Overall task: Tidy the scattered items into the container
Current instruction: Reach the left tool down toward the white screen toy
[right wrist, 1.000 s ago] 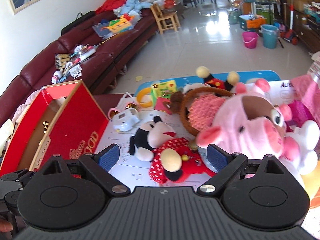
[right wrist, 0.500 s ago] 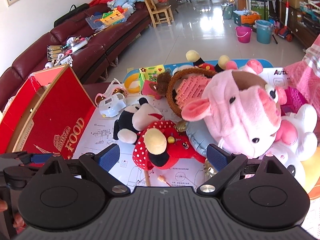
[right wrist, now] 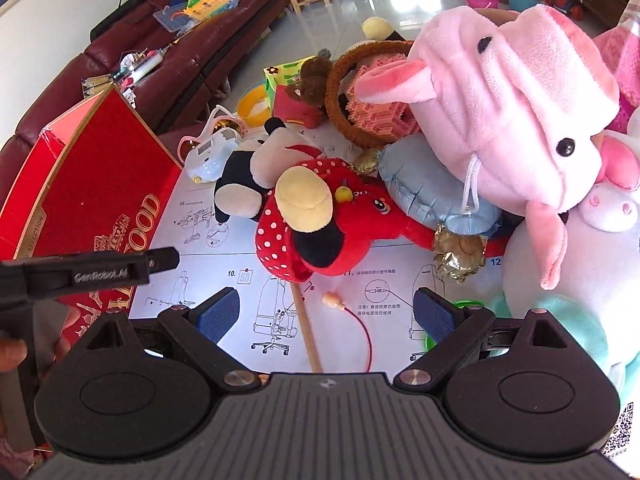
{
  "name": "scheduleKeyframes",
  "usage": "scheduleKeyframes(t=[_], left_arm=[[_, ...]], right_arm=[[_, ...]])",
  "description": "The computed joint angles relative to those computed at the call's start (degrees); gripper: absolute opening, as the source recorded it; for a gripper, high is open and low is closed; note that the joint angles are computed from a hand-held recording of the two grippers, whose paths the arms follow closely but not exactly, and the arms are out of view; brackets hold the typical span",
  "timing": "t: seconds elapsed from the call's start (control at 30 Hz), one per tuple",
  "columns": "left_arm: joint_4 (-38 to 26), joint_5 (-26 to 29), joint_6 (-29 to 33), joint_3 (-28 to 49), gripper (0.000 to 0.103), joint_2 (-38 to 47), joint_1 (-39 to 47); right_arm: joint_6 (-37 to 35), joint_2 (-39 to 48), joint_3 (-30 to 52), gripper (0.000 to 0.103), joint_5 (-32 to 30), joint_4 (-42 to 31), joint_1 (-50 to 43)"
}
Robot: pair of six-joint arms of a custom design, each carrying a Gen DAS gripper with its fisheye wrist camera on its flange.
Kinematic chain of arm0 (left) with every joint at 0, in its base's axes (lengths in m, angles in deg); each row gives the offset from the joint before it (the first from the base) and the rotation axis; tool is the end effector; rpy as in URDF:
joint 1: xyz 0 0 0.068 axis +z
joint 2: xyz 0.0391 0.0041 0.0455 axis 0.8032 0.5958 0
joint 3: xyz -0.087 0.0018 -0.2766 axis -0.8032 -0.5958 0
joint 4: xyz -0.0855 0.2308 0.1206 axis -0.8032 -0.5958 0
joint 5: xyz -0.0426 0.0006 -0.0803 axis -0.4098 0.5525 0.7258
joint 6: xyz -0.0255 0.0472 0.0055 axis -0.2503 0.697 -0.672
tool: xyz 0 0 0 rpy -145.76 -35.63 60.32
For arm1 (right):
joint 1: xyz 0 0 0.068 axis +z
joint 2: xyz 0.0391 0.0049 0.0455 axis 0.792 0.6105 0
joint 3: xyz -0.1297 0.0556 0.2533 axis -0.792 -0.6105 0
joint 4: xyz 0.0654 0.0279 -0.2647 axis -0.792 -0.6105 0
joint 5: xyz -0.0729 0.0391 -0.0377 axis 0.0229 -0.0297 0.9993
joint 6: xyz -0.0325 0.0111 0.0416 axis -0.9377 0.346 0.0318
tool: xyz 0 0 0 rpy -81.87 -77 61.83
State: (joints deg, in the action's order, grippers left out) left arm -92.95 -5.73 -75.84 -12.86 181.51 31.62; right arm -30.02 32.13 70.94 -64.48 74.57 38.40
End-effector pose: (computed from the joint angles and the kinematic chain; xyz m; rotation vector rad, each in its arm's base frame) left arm 0.3077 -0.1112 0.1163 -0.1961 2.5915 0.1322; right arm 0.2646 -0.0460 0.1014 -0.1861 2.5781 0.5985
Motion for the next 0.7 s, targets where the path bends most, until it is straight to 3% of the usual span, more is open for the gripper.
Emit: scheduleKeyframes(t=[0.2,0.47,0.57,0.7], left_arm=[[-2.8,2.4,-2.6,11.1,0.093,6.4,6.6],[-10.6,0.4,0.7,37.1,0.093,25.4,11.2],[-16.7,1.1,0.3,47.8,0.093,33.8,12.6],[-21.6,-1.0,-0.3,56.8,0.093,41.0,12.9]], right_arm=[[0.6,2.6,2.3,0.095,-0.8,-0.8,1.4],[2.1,5.9,5.3,0.095,-0.3,-2.1,4.1],[2.6,7.4,6.9,0.095,-0.1,-3.4,4.2],[3.4,9.5,9.6,0.095,0.3,-5.0,4.0]])
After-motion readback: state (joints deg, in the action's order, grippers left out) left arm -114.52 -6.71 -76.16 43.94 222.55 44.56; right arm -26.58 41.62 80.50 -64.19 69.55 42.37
